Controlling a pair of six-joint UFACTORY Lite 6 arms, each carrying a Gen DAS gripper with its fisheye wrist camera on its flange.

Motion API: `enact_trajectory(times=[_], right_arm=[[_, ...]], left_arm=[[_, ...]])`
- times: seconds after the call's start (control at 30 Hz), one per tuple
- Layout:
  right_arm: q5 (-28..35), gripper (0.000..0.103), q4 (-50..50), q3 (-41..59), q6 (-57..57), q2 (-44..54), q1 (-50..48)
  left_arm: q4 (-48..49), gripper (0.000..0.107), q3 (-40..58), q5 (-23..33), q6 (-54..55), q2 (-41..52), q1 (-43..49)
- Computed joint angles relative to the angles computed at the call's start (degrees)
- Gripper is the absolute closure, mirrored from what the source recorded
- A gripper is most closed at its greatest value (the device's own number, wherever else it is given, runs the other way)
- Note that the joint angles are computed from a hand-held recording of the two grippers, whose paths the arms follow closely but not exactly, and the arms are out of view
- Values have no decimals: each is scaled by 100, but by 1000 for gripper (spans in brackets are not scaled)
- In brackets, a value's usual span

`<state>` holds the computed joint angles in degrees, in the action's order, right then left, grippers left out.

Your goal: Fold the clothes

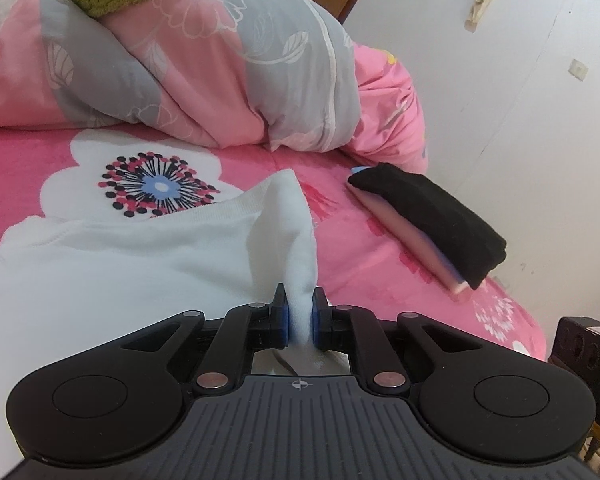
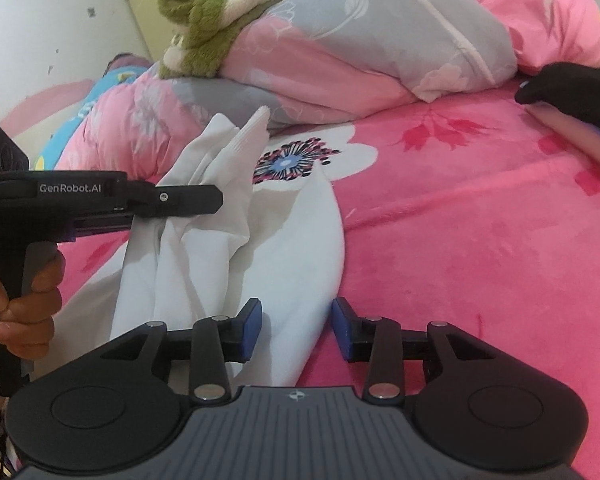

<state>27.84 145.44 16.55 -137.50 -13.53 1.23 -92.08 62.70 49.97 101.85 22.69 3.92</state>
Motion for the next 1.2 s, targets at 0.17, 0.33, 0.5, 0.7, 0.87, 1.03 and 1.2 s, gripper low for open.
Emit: enact_trajectory(times=[0.17,0.33,0.5,0.7,0.87,1.03,1.2], right_arm=[[-498,62,1466,-58,-1283,-367,510],[-760,62,3056,-23,-2920,-491,1023],[-776,63,2465,225,-2382,-102,902],[-763,65,2142,238,-1991,-54,831],[-661,71,1289,271,-1150,19,617],[-598,92,1255,276,-1049,25,623],[-458,97,1861,89,-1514,-246,836]], left_arm=[[23,99,15,107,13,21,71],[32,99,2,132,9,21,83],[66,99,16,153,-21,29,92],[79,99,47,166,-48,56,85],[90,99,55,203,-30,71,105],[84,99,55,255,-7,87,131],[47,99,49,354,48,112,181]])
